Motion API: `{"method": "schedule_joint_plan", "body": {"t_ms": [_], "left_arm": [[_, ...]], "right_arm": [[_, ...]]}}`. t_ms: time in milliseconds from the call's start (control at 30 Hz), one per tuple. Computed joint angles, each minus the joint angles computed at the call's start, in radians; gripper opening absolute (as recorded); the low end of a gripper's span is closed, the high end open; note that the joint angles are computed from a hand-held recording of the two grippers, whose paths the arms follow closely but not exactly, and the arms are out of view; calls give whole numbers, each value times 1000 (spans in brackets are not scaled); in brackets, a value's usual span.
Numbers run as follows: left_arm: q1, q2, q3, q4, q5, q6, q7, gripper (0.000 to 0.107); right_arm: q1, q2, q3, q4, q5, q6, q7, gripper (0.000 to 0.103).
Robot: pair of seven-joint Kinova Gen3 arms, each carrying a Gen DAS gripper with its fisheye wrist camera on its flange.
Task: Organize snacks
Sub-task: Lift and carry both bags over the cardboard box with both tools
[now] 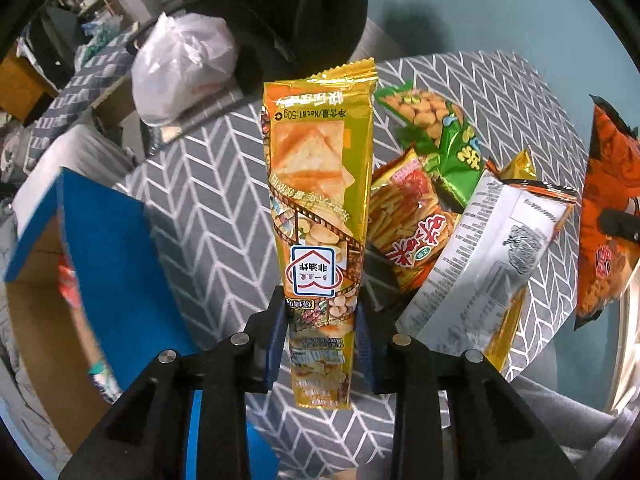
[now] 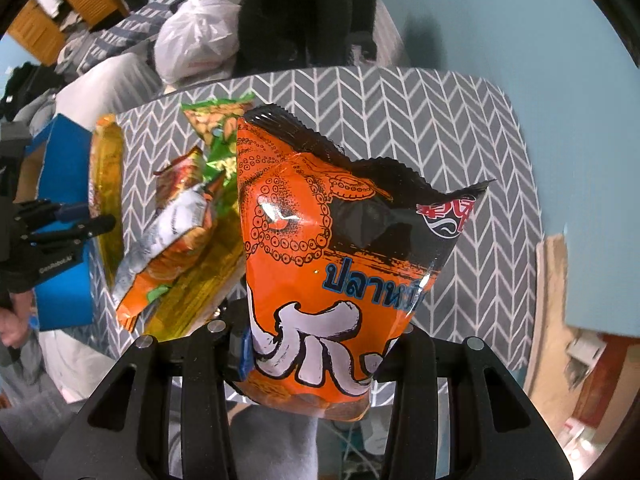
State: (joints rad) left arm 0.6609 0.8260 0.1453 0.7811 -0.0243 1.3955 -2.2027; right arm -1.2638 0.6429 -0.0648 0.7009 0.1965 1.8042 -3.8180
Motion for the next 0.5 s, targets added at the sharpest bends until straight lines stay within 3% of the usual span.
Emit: {"method": "schedule_joint_plan", "body": {"t_ms": [133,233,500], "left_arm": [[-14,-51,5,44,3,-30,-16,32],[-25,-40,10,-1,12,-7,-21,32],[-43,-83,13,10,33,-28,-29,32]], "right_arm": [[13,3,1,-38,4,35,59,40],[19,10,6,-74,11,63,108,40],[40,81,46,-255,21,154,266,40]]}}
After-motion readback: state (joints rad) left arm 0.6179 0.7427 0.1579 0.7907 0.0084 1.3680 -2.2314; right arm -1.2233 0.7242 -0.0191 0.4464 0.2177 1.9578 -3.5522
